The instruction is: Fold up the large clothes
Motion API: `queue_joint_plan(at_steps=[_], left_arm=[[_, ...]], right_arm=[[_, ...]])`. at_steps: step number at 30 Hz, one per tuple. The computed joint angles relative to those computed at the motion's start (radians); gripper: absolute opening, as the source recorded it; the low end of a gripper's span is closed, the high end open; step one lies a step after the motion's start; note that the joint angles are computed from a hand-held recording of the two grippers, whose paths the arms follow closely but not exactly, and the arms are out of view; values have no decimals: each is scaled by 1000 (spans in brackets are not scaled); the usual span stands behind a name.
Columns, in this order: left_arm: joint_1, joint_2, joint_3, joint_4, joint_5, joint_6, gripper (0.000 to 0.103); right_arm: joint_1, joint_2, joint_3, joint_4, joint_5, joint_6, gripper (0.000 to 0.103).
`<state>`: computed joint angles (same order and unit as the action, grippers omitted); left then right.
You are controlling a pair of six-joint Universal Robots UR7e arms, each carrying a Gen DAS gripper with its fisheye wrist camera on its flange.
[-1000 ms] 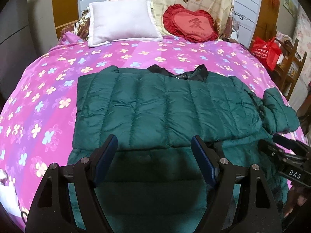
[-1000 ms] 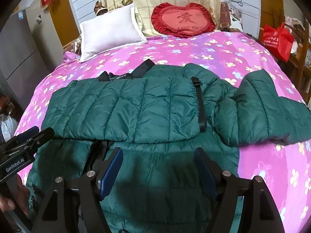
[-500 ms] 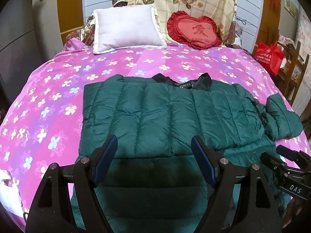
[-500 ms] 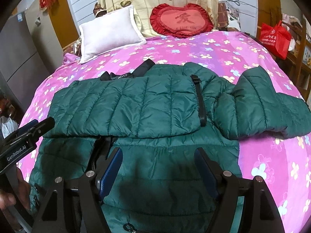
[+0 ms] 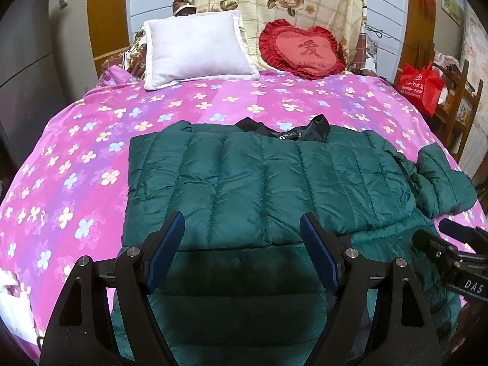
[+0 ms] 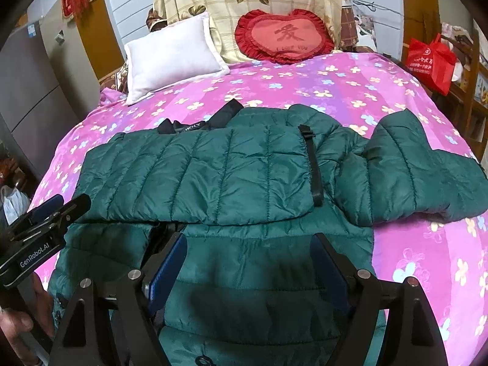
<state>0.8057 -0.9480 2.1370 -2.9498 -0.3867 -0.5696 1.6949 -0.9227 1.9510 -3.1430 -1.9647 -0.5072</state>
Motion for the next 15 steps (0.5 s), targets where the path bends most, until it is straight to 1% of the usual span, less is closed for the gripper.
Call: queue_joint_plan(at_steps=[7, 15], left_arm=[[7, 2, 0, -11, -30, 3, 79], [12, 13, -3, -47, -39, 28, 79]], right_arm=[[-15, -16, 4, -19, -8, -4, 81], [-29, -29, 2, -23, -22, -9, 81]])
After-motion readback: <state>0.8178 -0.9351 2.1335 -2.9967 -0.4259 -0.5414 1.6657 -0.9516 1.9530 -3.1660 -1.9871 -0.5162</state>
